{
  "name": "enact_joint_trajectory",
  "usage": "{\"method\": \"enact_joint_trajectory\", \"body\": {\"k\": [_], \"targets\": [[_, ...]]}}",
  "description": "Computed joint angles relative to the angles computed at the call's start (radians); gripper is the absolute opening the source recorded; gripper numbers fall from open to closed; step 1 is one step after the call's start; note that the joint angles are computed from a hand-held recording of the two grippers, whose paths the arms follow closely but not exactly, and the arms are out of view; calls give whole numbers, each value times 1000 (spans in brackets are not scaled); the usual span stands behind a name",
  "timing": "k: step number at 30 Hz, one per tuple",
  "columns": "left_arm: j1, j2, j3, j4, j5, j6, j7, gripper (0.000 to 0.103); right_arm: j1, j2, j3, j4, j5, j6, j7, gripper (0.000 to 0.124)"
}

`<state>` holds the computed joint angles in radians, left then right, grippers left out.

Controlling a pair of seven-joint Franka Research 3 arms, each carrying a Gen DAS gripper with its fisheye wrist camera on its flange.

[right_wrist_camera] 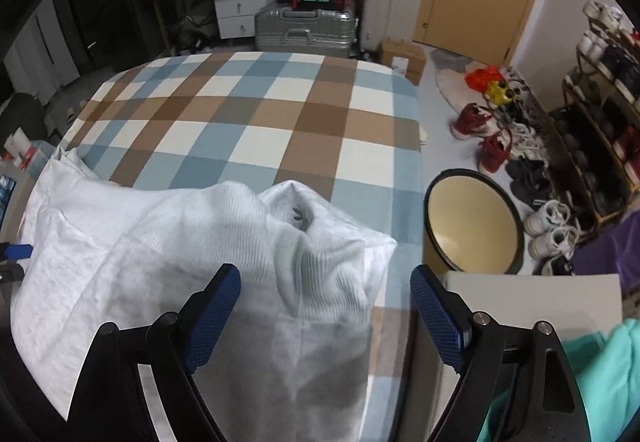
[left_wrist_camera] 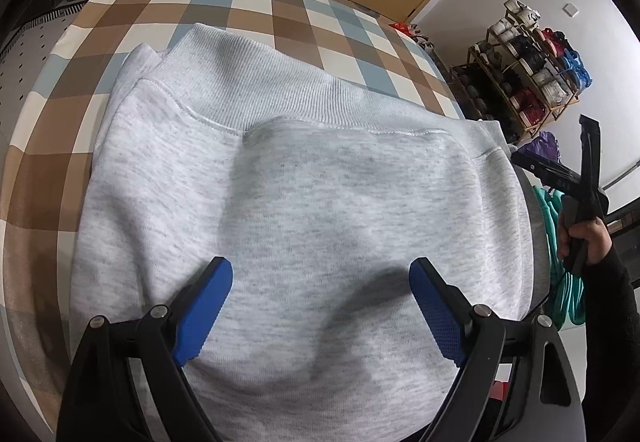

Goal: Fold large clothes
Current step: 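Grasp the hoodie sleeve edge with the right tool and tug it straight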

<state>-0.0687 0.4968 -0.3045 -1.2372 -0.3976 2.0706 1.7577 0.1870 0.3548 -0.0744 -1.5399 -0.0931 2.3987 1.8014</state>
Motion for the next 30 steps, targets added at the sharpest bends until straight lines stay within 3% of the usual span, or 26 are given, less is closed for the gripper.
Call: {"method": "enact_joint_trajectory", "body": {"k": [2, 4, 8, 12, 15, 18, 21, 23, 24, 27, 30], "targets": [[-3, 6, 1, 9, 5, -1, -1, 87, -26, 22, 24, 21, 66, 3, -46, 60], [-3, 11, 1, 13, 4, 0, -9, 87, -66, 32, 57, 34, 186, 8, -103, 58], [-2, 11, -1, 11, 6, -1, -8, 87, -48, -7, 25, -21, 176, 82, -68, 58], [-6, 2, 1, -3, 15, 10, -5, 87, -47, 16, 11, 12, 157, -8, -44, 51], [-9, -2, 2, -9, 20, 17, -4, 87, -55, 36, 21, 20, 184, -23, -50, 36], [-6, -5, 0, -17, 17, 23, 5, 87, -24, 43, 0, 23, 110, -25, -25, 10], [-4, -8, 0, -23, 16, 25, 10, 87, 22, 16, -40, -8, -19, 15, 52, 9], [-6, -10, 1, -25, 19, 27, 9, 87, 33, -38, -66, -77, -87, 111, 141, 9], [-8, -11, 2, -27, 21, 28, 9, 87, 12, -54, -57, -98, -58, 138, 155, 9], [-14, -15, 2, -33, 32, 34, 16, 87, 0, -33, -60, -66, -85, 78, 209, 9], [-24, -21, 8, -42, 56, 46, 20, 87, 14, 52, -61, 44, -143, -61, 218, 12]]}}
